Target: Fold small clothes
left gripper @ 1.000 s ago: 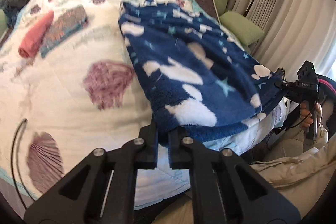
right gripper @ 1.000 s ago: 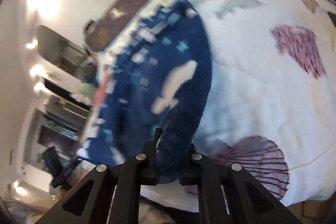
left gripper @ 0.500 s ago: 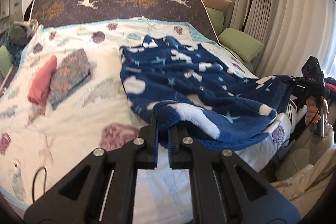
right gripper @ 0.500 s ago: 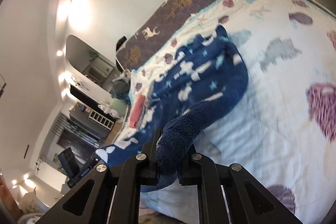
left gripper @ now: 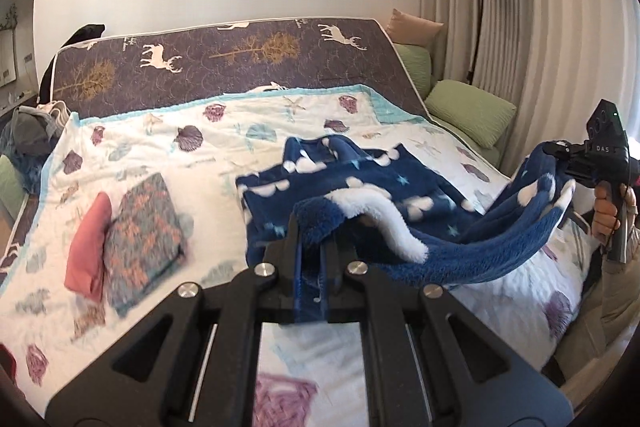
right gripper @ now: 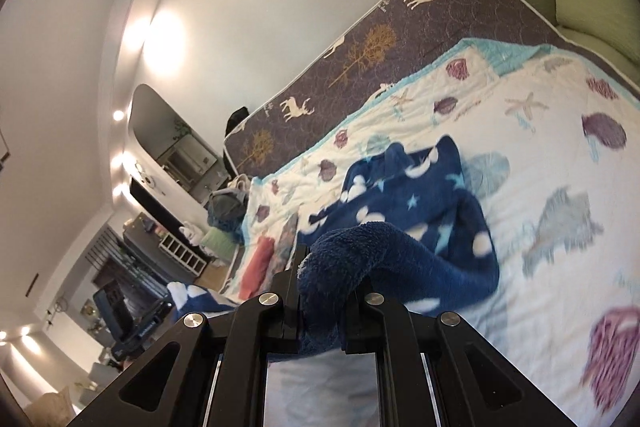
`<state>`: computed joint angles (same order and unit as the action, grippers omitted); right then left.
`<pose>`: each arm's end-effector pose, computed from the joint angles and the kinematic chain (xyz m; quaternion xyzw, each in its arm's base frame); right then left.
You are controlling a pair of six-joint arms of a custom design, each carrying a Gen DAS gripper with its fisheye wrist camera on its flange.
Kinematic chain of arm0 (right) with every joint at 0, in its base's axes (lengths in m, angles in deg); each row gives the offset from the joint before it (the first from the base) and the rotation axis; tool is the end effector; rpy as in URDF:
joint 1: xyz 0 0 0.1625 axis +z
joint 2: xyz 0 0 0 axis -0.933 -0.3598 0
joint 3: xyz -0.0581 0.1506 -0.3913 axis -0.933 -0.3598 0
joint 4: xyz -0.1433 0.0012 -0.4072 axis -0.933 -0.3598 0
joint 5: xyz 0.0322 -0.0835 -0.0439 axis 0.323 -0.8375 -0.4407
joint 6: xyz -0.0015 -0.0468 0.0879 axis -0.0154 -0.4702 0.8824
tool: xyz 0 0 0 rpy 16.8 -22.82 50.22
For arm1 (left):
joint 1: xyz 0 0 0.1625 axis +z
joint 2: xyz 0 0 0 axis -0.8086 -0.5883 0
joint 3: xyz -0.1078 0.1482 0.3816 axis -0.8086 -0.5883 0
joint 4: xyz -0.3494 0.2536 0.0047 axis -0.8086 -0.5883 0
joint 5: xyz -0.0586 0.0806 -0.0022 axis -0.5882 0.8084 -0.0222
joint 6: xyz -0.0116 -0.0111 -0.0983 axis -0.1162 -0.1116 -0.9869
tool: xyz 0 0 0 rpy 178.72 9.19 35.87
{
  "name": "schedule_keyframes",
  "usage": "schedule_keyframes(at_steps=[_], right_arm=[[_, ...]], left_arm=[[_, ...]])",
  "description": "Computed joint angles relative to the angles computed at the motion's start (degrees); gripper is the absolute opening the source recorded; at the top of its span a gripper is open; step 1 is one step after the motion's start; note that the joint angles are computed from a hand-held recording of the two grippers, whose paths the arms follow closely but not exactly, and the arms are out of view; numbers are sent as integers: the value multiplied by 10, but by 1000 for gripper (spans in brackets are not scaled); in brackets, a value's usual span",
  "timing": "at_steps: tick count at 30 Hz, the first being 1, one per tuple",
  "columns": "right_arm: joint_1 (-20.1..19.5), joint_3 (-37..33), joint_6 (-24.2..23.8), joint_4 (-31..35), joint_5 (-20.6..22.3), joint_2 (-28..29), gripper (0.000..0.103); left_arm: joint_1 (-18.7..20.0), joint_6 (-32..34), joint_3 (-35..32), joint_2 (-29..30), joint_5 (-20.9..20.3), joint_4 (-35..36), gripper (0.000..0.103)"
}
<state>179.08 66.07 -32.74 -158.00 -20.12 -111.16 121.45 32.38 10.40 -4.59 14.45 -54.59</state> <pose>0.3757 -0.6841 0.2155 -0.1067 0.9003 -0.4219 0.0066 -0.1064 -0.7091 0.5325 0.3394 0.8332 -0.3768 0.2206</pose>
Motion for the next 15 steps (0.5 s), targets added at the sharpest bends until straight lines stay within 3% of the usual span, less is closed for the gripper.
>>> schedule_keyframes(at_steps=[9, 15], right_arm=[[-10, -186, -32, 63, -37, 98, 10], [-19, -381, -56, 134, -81, 207, 10]], left_arm=[[8, 41, -163, 126, 19, 12, 8], [18, 92, -334, 253, 52, 37, 8]])
